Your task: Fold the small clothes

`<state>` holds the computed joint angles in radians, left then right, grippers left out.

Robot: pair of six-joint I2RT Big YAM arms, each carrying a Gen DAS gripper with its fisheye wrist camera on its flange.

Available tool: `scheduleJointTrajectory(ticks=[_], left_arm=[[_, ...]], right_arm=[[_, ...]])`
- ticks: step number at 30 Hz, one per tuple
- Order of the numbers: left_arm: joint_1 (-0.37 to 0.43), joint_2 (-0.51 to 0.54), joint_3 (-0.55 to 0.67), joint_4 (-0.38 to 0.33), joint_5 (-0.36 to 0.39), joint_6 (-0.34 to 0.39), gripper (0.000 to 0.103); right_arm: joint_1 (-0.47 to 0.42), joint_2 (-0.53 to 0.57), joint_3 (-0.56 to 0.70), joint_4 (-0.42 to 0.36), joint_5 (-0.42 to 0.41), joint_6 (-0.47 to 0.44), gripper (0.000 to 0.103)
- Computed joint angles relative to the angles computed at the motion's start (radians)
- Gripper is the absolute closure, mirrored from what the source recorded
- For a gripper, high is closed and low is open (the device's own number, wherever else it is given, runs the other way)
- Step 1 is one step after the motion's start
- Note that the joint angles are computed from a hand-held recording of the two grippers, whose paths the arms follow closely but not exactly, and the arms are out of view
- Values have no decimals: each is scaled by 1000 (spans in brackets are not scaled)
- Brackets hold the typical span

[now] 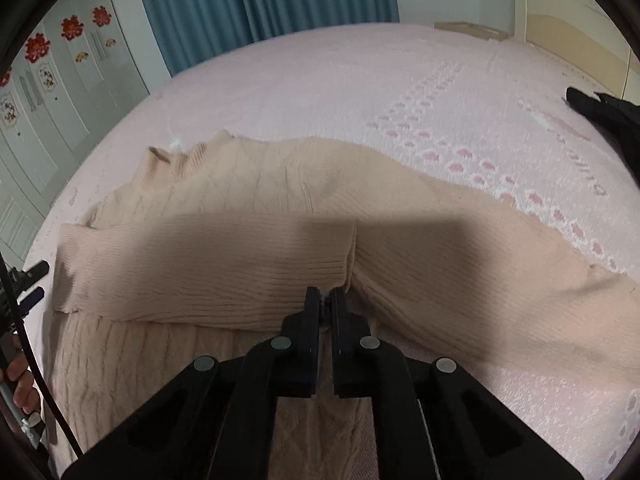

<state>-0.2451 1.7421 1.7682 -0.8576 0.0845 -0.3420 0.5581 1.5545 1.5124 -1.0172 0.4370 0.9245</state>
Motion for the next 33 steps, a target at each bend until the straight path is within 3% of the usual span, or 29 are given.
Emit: scheduleJointTrajectory(ticks=[5, 10, 14, 16, 19, 23, 25, 30, 33], left_arm=[[0, 4, 5, -4, 18, 1, 27], [-20, 35, 45, -61, -20, 18, 27], [-35, 72, 88, -134, -76, 28, 27], [-48, 75, 91, -137, -121, 51, 27], [-71, 67, 85, -125, -194, 80, 27], [-76, 44, 66, -85, -139, 64, 27], [-78, 34, 59, -68, -110, 42, 27], [-90, 10, 37, -17, -78, 8, 25], [-101, 13, 43, -10, -76, -11, 24]], right_arm=[[11, -56, -35, 71, 69, 0, 99], [-15, 23, 27, -79, -1, 42, 99], [-10, 32, 41, -105, 5, 35, 99], [-11, 32, 40, -111, 0, 34, 98], [-11, 21, 38, -111, -6, 32, 89], [-2, -13, 23, -142, 39, 42, 68], [5, -56, -6, -176, 88, 78, 56], [-7, -242, -142, -253, 111, 153, 51], [5, -412, -273, -347, 141, 262, 46]])
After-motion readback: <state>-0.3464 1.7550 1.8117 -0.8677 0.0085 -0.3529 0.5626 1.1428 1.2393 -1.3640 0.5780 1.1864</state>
